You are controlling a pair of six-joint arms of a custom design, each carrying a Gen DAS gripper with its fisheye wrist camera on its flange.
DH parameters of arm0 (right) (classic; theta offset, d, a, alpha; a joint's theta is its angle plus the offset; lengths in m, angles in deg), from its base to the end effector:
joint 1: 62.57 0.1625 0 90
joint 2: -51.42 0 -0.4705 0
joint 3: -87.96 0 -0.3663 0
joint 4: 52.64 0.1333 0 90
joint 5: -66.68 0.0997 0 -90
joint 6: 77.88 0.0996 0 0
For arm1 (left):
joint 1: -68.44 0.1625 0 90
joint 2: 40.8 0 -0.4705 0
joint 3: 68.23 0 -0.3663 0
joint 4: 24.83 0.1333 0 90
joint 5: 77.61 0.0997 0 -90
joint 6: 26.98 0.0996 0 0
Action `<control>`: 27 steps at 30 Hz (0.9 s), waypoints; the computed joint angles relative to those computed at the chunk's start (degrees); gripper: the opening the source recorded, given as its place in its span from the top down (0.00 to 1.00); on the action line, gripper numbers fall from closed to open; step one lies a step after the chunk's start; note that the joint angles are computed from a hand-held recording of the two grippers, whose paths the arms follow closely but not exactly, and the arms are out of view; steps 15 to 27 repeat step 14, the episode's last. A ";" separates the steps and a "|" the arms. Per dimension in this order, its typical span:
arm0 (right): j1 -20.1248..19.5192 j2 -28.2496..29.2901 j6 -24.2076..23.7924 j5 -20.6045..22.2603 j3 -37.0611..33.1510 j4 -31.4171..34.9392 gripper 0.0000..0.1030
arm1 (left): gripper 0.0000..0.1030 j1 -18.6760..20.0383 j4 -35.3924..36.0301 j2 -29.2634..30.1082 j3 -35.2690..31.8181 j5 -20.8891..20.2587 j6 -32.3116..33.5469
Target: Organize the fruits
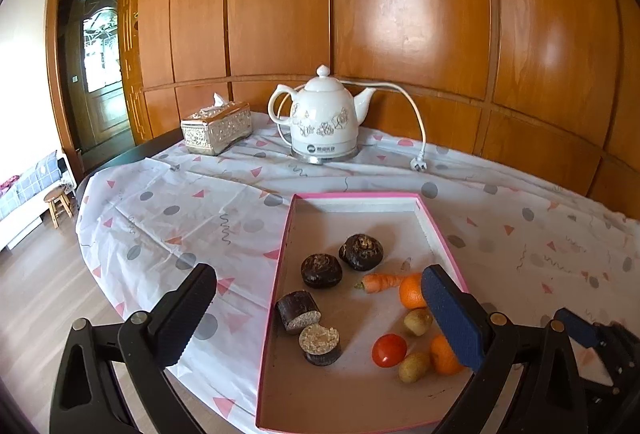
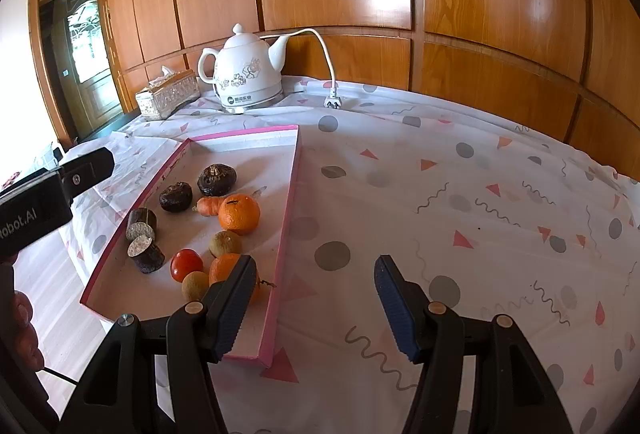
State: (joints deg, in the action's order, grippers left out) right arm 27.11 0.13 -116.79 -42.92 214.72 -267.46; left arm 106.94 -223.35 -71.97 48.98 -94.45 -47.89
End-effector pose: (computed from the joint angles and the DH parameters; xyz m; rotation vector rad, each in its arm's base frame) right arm 0.0970 -0.5228 0.1896 0.6123 -2.3245 0.8981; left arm -0.2733 -0.5095 0.0521 0.2445 2.0190 -1.2046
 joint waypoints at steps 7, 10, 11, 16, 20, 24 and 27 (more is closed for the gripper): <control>-0.09 0.09 0.20 -0.28 -0.03 -0.16 0.39 | 0.00 0.40 -0.82 -0.42 0.48 -2.15 -0.30; -0.06 0.13 -0.05 -0.20 -0.01 -0.51 0.39 | 0.01 0.33 -3.07 0.04 0.43 -2.46 1.70; -0.05 0.07 -0.15 -0.11 0.03 -0.65 0.39 | 0.01 0.31 -3.02 0.05 0.39 -2.47 1.71; -0.27 -0.34 -0.12 0.10 0.00 -0.75 0.39 | 0.00 0.39 -1.93 -0.33 0.45 -3.28 0.89; -0.27 -0.34 -0.12 0.10 0.00 -0.75 0.39 | 0.00 0.39 -1.93 -0.33 0.45 -3.28 0.89; -0.27 -0.34 -0.12 0.10 0.00 -0.75 0.39 | 0.00 0.39 -1.93 -0.33 0.45 -3.28 0.89; -0.27 -0.34 -0.12 0.10 0.00 -0.75 0.39 | 0.00 0.39 -1.93 -0.33 0.45 -3.28 0.89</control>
